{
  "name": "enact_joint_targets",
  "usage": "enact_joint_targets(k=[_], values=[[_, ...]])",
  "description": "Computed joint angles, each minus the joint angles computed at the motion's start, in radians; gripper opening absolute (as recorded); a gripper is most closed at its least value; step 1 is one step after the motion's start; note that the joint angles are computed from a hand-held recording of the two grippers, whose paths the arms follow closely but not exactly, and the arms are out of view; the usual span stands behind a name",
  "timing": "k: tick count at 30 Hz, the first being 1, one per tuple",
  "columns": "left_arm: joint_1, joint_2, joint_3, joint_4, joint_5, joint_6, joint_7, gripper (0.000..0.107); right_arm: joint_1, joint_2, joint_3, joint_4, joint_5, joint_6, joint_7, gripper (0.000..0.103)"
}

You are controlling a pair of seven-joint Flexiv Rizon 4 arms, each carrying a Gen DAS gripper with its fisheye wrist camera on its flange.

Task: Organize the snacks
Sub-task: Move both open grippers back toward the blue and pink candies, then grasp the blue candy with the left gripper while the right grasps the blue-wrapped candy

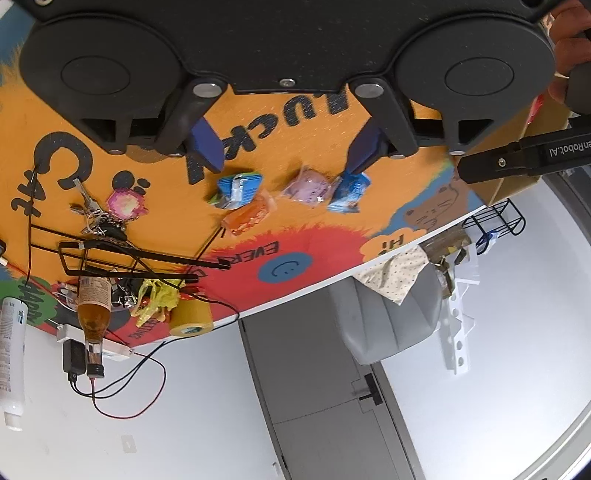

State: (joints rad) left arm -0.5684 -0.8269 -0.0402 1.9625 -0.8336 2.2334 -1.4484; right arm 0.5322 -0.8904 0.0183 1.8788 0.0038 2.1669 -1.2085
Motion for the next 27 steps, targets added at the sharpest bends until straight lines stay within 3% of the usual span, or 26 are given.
enact_joint_targets(k=[13, 17, 23, 27], values=[[-0.049, -0.135, 0.072, -0.235, -0.138, -0.142, 0.126, 0.090, -0.082, -0.105, 0.027, -0.157, -0.100, -0.093, 0.072, 0.068], [-0.048, -0.180, 0.091, -0.303, -0.159, -0.187, 0.128, 0.084, -0.123, -0.137, 0.055, -0.203, -0.155, -0.128, 0.105, 0.060], [-0.082, -0.243, 0.170, -0.387, -0.202, -0.279, 0.109, 0.072, -0.124, -0.171, 0.043, -0.257, -0.182, -0.158, 0.138, 0.059], [-0.094, -0.273, 0.215, -0.419, -0.187, -0.327, 0.061, 0.070, -0.124, -0.188, 0.039, -0.286, -0.188, -0.173, 0.155, 0.059]])
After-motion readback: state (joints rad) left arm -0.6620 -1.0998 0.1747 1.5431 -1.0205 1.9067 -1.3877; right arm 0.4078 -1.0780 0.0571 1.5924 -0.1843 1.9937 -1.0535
